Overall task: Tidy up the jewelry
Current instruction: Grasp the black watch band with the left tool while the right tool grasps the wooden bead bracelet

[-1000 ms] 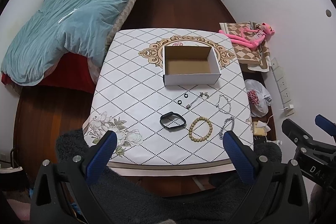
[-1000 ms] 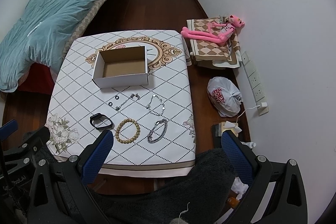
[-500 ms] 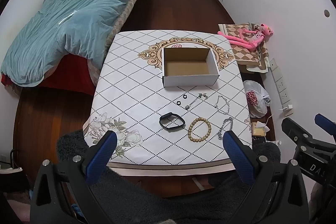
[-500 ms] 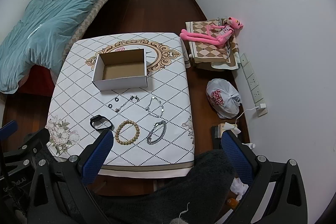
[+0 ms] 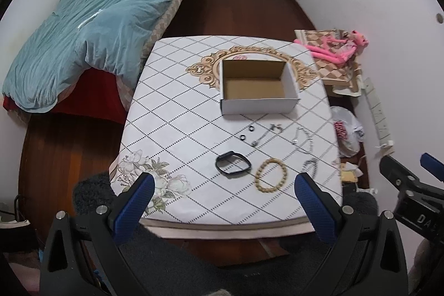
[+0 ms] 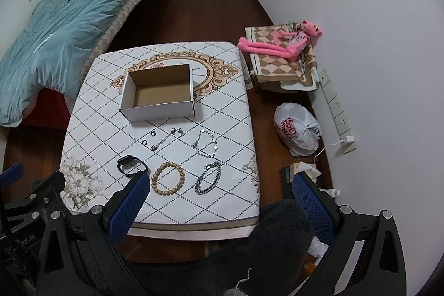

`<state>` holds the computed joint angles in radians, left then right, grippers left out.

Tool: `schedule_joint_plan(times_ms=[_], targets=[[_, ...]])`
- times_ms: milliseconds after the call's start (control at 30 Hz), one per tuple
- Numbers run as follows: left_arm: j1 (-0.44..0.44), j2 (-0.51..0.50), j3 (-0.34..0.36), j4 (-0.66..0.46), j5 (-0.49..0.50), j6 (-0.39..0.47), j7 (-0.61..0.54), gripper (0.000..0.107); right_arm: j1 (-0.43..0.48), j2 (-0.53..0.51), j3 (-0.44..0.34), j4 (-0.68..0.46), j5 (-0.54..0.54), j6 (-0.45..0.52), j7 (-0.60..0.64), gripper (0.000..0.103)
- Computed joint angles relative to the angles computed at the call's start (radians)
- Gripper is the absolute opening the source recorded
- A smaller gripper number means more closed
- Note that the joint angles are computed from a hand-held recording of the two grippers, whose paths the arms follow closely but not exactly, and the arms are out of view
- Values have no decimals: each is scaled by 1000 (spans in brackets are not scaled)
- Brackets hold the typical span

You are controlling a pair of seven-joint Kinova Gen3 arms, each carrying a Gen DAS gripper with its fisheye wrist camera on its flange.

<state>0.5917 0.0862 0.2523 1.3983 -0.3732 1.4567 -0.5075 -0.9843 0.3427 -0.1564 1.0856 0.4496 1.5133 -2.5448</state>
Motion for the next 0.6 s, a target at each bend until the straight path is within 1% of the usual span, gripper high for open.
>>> schedule_joint_plan(times_ms=[133, 233, 300, 333, 367, 433, 467, 533, 567, 600], targets=[[-17, 48, -22, 44, -13, -32, -18, 103, 46, 48, 3, 45, -47, -82, 17, 103], [-37, 85, -46, 86, -4, -67, -50, 103, 92, 92, 3, 83, -113, -161, 45, 103], [-51, 108, -62, 113, 10, -92, -73, 103, 110, 127, 4, 97, -155, -194, 63, 102], [-56, 119, -69, 125, 14, -101, -80, 103, 128, 150, -2, 109, -178, -222, 72, 99], [-64, 132, -76, 136, 25, -107, -91, 103, 126, 162, 7, 114, -196, -235, 77, 96], [-81, 151, -90, 163, 49, -134, -109, 103, 141, 204, 4, 118, -240, -265, 100, 86], [-82, 161, -95, 170, 49, -136, -111, 103, 146, 221, 5, 126, -259, -289, 104, 84], [-97, 177, -106, 190, 67, -157, -126, 103, 152, 249, 8, 130, -287, -318, 119, 76], [-99, 182, -110, 196, 69, -162, -127, 103, 152, 265, 9, 128, -299, -332, 124, 74], [-107, 192, -114, 202, 78, -168, -136, 103, 157, 281, 2, 130, -304, -350, 127, 69]])
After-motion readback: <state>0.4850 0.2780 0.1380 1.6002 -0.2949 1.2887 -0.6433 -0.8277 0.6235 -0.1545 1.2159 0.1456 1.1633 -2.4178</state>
